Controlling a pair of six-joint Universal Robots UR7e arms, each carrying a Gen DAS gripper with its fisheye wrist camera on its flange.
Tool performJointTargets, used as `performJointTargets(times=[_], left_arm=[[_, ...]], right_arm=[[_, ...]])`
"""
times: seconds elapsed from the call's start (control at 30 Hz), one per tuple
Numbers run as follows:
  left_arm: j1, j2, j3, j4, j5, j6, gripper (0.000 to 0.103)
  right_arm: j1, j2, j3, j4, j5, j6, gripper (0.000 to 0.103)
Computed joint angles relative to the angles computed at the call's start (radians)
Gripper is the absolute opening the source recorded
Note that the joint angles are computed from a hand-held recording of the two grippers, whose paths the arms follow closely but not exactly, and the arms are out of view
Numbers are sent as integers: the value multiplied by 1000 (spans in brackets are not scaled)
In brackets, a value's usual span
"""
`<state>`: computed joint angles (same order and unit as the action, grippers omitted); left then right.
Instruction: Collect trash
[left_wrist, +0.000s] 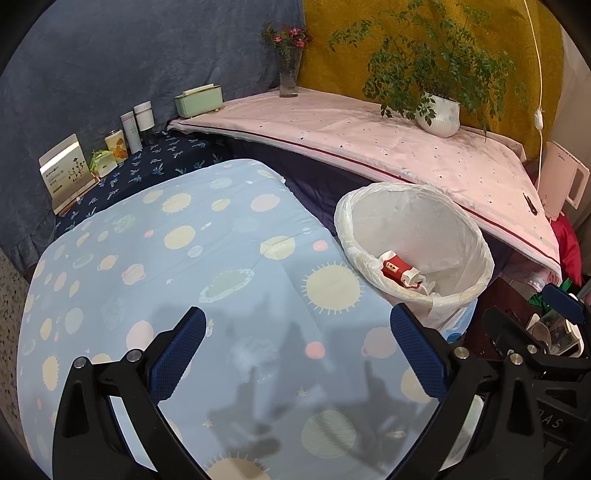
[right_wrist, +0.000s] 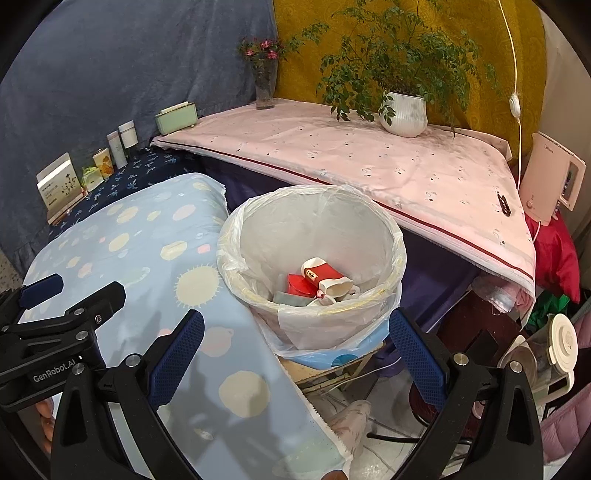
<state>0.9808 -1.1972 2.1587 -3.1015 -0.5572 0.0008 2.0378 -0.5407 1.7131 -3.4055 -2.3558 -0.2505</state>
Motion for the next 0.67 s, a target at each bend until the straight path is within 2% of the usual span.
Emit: performJointTargets(times=[0.47, 0.67], left_arm=[[7, 1, -5, -2, 0, -8, 96], [16, -9, -5, 8, -21, -13, 96]], right_arm=[[-1, 2, -3, -1, -1, 3, 97], [-3, 2, 1, -2, -6, 5, 97]])
